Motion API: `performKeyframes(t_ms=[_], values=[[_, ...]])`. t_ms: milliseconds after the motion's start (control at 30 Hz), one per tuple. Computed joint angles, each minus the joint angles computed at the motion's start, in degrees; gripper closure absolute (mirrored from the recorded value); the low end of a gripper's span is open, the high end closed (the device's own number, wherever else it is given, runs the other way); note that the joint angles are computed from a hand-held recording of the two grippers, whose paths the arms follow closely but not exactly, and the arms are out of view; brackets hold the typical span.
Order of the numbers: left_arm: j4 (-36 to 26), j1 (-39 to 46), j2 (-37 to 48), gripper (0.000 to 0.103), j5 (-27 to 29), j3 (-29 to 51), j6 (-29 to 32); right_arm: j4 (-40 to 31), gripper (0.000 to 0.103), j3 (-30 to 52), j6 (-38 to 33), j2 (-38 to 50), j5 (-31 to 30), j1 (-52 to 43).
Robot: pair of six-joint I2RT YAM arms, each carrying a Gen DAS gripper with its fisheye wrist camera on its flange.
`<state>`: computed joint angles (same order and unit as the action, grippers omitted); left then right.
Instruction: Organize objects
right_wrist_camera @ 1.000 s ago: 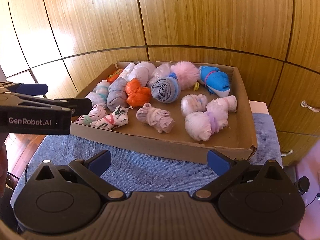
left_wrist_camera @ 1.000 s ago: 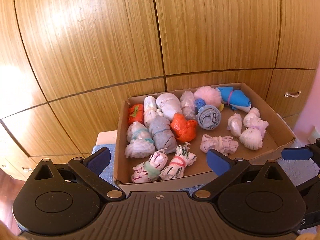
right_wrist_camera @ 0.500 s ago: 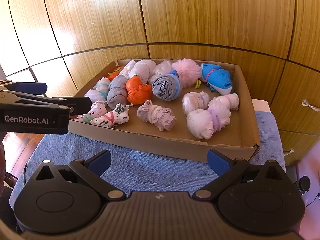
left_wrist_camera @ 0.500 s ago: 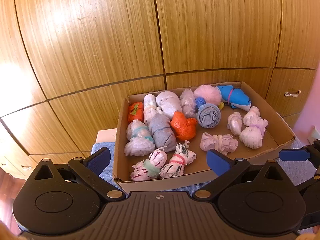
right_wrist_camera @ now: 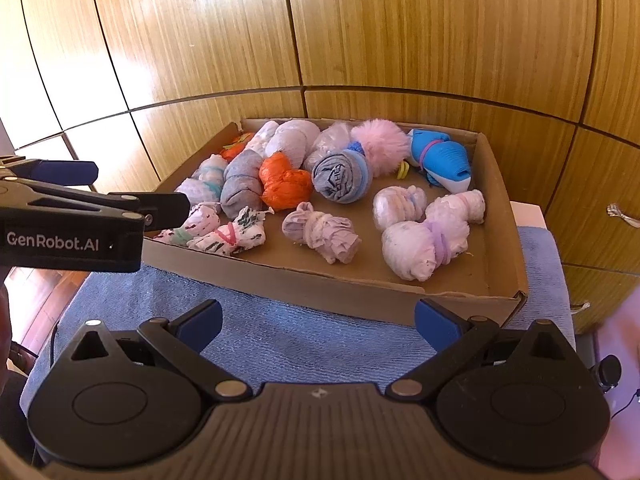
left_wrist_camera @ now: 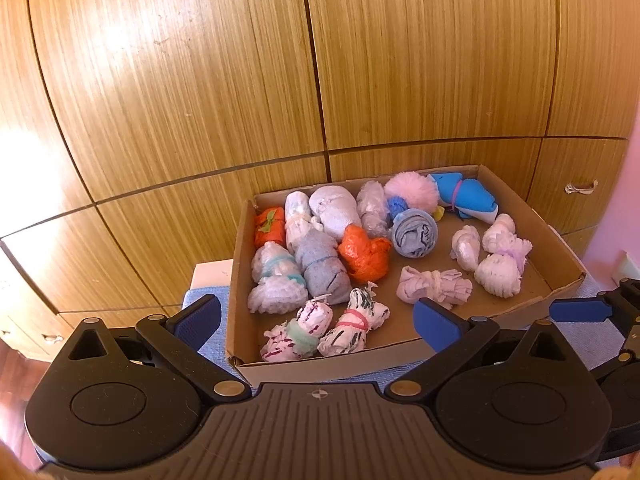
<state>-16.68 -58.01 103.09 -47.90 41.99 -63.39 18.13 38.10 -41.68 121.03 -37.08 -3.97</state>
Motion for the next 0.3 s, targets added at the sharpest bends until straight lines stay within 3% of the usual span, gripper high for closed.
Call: performKeyframes(t_ms=[300], values=[[2.17,-0.94,-0.77,0.0,-1.34,-0.82,2.54,-0.16,0.001,-0.38,-0.3,-0.41,-0.24,-0.01]])
